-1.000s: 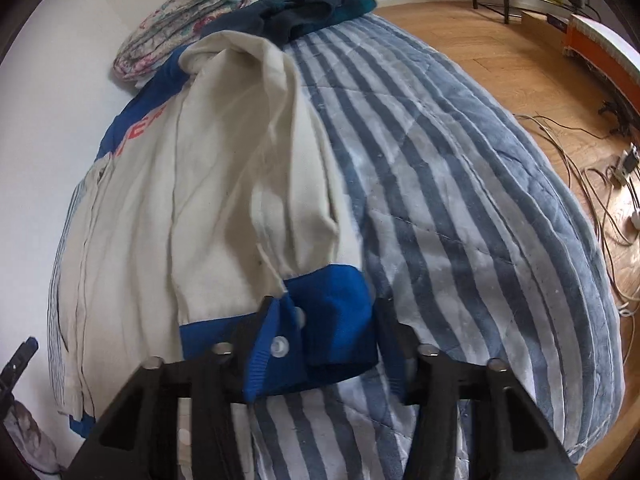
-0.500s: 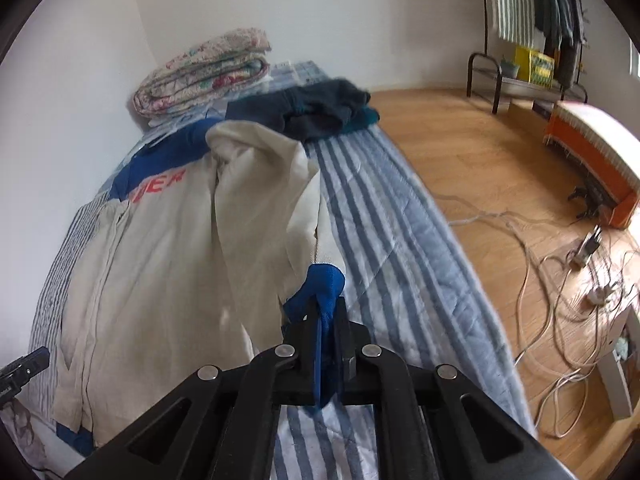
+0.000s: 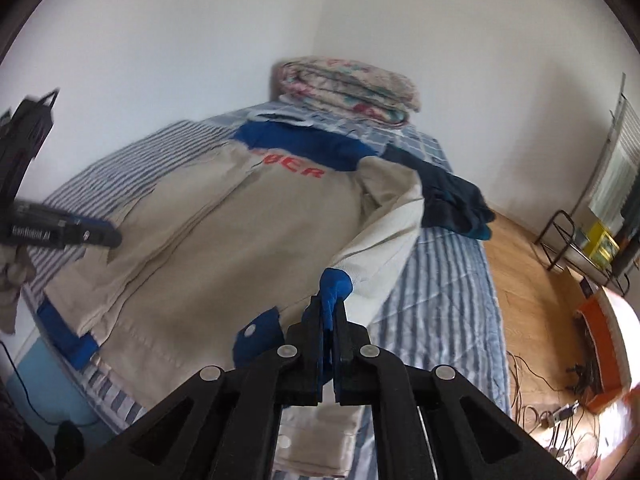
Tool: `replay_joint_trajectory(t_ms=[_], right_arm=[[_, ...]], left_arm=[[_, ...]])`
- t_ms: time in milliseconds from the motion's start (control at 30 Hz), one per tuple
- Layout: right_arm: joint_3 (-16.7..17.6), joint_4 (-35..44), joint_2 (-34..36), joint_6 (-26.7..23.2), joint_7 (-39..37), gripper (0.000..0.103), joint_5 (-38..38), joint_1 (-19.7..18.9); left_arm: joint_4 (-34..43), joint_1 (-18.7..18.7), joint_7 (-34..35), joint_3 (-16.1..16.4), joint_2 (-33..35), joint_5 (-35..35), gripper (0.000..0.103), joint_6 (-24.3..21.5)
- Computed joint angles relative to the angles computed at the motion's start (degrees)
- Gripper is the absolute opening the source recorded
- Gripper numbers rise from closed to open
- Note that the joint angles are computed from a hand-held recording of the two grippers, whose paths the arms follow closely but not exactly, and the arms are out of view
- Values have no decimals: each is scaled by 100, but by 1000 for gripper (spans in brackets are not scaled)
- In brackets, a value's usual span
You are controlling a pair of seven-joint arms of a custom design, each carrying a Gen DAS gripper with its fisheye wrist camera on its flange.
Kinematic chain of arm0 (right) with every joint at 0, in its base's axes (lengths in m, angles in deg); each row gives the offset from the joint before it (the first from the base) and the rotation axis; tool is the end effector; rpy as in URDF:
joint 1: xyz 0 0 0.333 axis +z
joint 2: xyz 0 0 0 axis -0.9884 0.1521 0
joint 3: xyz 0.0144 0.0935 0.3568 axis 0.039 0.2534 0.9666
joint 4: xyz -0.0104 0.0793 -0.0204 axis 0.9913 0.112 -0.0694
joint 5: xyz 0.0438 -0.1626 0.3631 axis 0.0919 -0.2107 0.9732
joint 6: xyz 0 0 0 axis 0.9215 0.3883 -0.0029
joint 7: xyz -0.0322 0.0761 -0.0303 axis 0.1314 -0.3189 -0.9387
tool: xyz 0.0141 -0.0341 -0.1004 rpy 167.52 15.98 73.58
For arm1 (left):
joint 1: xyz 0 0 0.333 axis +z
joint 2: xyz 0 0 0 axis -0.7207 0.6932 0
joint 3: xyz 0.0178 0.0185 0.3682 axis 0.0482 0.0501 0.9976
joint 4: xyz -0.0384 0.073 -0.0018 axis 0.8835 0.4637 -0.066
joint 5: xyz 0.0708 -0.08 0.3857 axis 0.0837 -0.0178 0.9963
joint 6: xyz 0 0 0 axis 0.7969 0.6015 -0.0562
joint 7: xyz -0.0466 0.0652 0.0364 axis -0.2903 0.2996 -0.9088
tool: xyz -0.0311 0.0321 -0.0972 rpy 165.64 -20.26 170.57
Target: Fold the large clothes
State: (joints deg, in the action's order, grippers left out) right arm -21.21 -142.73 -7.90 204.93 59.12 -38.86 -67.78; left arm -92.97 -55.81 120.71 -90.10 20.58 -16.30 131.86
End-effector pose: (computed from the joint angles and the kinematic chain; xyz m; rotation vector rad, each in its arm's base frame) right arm 0.6260 0.1173 0.5388 -2.0452 1.3797 -0.9068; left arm 0.6871 -0.3092 0.5420 -1.8607 2.1350 -1.0758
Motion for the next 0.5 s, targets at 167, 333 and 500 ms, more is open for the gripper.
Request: replay_joint_trajectory(t_ms=[167, 333, 500], right_arm=[[592, -241, 135, -121, -1541, 0, 1005, -89], [1345, -318, 206, -686, -3948, 2, 2970, -472], [1687, -254, -68, -1417, -5894, 33, 5536, -888]], left_arm=[[-30, 117, -169, -2, -9, -185, 32, 11], [-14, 250, -205, -104, 62, -454, 32, -134], [124, 417, 157, -391, 221, -1011, 36, -447]])
